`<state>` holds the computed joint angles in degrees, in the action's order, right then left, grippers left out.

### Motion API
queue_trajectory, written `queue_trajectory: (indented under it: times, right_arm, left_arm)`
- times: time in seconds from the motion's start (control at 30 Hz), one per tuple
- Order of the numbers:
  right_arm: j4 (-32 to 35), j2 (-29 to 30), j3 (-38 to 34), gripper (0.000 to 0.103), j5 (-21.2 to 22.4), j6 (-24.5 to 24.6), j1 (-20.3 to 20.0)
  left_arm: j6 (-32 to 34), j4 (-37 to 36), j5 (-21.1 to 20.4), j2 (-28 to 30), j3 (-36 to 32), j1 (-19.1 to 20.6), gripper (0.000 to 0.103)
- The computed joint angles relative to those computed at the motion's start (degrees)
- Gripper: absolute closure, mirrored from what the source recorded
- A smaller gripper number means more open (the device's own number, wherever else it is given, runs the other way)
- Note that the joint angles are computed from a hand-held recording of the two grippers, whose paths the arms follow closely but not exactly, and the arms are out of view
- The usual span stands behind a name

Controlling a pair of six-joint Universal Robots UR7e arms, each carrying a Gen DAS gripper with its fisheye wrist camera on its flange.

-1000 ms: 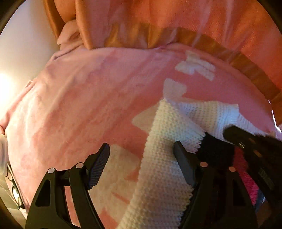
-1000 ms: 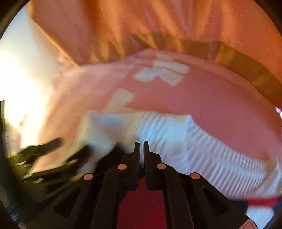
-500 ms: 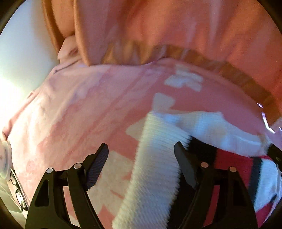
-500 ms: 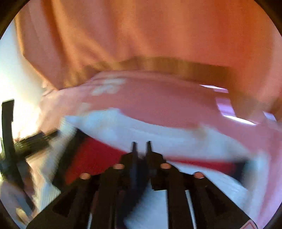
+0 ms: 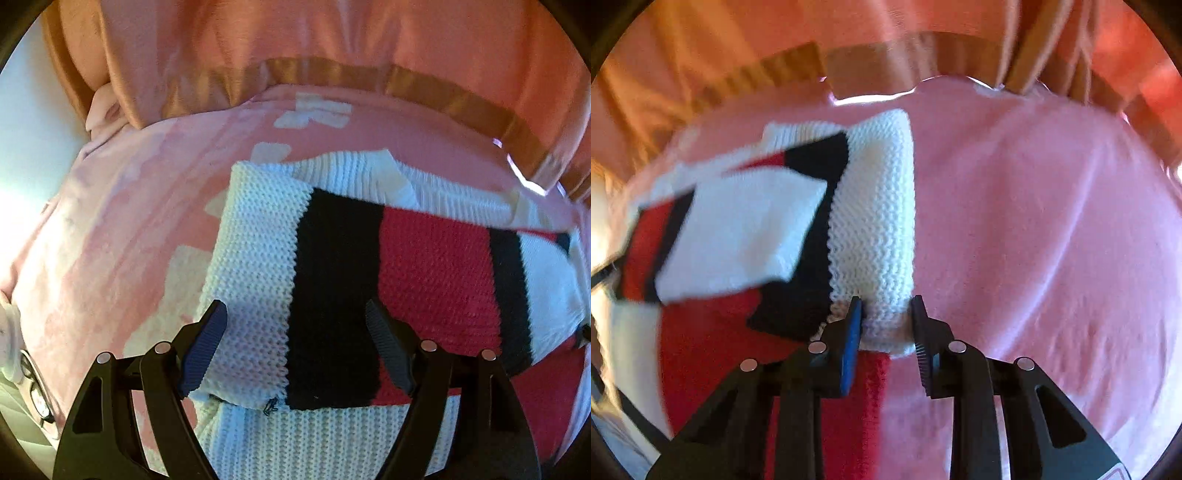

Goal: Fold small clothes

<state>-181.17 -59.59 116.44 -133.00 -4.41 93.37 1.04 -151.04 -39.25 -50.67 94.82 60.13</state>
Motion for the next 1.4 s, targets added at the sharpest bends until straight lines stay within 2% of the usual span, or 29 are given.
queue_trajectory:
  times: [0.1, 0.17, 0.23, 0.3, 0.37, 0.43, 0.5, 0.53, 0.6, 0.67, 0.7, 0.77, 0.83, 0.93, 1.0, 1.07, 1.13, 1.27, 1.4]
  right_arm:
    - [1.48, -1.23, 0.52, 0.079, 0.19, 2.29, 0.08]
    - [0.83, -1.52, 0.54, 0.079, -0.36, 3.84, 1.02]
    - [-4.01, -0.92, 0.13, 0.079, -0.20, 2.89, 3.16]
    - [-7.77, -0.50, -0.18, 0.079, 3.67, 0.80, 4.34]
    - [-5.22, 0.73, -2.00, 0.079, 7.79, 0.22, 4.52]
    - [0.01, 3.22, -4.77, 0.079, 6.29, 0.78, 4.57]
    - [7.06, 6.31, -8.03, 0.079, 1.86, 3.12, 4.10]
    - [8.42, 6.60, -8.43, 0.079, 1.23, 3.90, 3.97]
    - [6.90, 6.45, -8.34, 0.079, 1.49, 4.29, 4.66]
    - [3.39, 5.68, -7.46, 0.079, 4.23, 2.95, 5.21]
    - [2.03, 5.77, -7.28, 0.079, 4.13, 2.22, 5.60]
    - [2.99, 6.22, -7.40, 0.079, 2.77, 2.56, 5.61]
    - [8.35, 7.72, -9.33, 0.079, 0.08, 5.06, 5.14]
    - [7.61, 7.65, -9.60, 0.079, 0.22, 5.76, 5.89]
    - [3.90, 7.47, -9.31, 0.078, 1.66, 3.91, 6.64]
    - [3.26, 7.97, -9.74, 0.062, 0.72, 4.42, 6.82]
    - [3.91, 7.77, -9.90, 0.059, 0.85, 6.52, 6.05]
    - [7.83, 5.27, -8.83, 0.057, 7.75, 14.09, 3.57]
    - [6.47, 2.90, -6.65, 0.057, 16.31, 17.30, 1.73]
  left_arm:
    - [5.55, -4.54, 4.04, 1.57, 1.12, -0.27, 0.023]
    - [5.08, -4.73, 4.13, 1.13, 1.49, -0.45, 0.024]
    - [4.68, -5.48, 2.17, -0.12, 2.45, -1.07, 0.025]
    - [5.43, -7.39, 0.43, -0.78, 3.45, -1.83, 0.024]
    - [6.62, -8.43, -0.23, -0.43, 3.80, -2.42, 0.024]
    - [6.55, -7.68, 0.26, 0.36, 3.45, -2.59, 0.024]
    - [5.42, -5.82, 0.34, 0.99, 2.77, -2.43, 0.024]
    - [4.93, -5.37, 0.26, 1.08, 2.63, -2.31, 0.024]
    - [4.21, -4.66, -0.01, 0.93, 2.69, -2.26, 0.024]
    - [3.92, -4.36, -0.54, 0.60, 2.77, -2.21, 0.024]
    - [3.79, -4.32, -0.71, 0.43, 2.97, -2.24, 0.024]
    - [3.98, -4.52, -0.56, 0.45, 3.04, -2.21, 0.024]
    - [3.89, -4.15, -0.40, 0.58, 3.01, -2.25, 0.024]
    - [3.27, -3.72, -0.38, 0.45, 3.02, -2.27, 0.024]
    - [2.90, -3.64, -0.40, 0.33, 2.97, -2.31, 0.024]
    - [2.83, -3.77, -0.21, 0.40, 2.95, -2.34, 0.024]
    - [2.87, -3.68, -0.01, 0.51, 2.94, -2.34, 0.024]
    - [2.98, -3.64, 0.19, 0.61, 2.88, -2.28, 0.023]
    - [2.37, -2.79, 0.05, 0.58, 2.56, -2.02, 0.023]
